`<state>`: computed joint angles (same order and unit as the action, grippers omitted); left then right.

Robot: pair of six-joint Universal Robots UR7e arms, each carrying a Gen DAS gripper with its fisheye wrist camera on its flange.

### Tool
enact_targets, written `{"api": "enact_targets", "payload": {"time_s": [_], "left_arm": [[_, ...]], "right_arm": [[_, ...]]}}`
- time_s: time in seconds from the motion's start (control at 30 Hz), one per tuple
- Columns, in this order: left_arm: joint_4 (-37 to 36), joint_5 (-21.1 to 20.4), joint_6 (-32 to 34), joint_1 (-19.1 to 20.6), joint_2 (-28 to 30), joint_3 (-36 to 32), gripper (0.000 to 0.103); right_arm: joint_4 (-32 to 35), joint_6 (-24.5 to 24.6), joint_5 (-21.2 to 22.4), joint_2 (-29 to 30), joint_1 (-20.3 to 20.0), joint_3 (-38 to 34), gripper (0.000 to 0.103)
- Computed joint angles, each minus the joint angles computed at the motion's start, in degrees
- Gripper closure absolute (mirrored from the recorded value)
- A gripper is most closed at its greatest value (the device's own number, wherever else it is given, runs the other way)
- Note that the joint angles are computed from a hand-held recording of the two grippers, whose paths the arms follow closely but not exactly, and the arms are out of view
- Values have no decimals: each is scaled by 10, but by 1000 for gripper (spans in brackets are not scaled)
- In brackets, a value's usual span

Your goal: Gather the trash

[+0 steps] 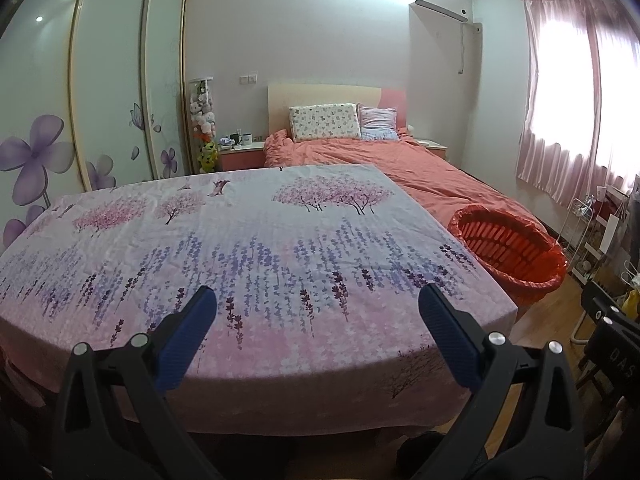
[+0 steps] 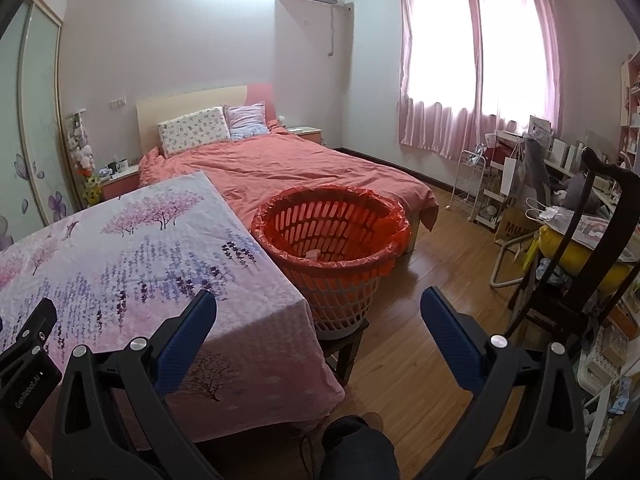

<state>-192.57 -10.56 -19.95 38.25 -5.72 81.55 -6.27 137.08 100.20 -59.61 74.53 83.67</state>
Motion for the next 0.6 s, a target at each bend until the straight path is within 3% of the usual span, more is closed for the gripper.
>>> {"api": "enact_targets", "payload": {"time_s": [0.27, 0.6], "left_arm": [[13, 4, -23, -3, -7, 8, 4], [-6, 13, -1, -11, -4, 1, 4]], "right_arm": [[6, 3, -9, -2, 0, 1, 2], [2, 4, -12, -6, -1, 5, 2]]}}
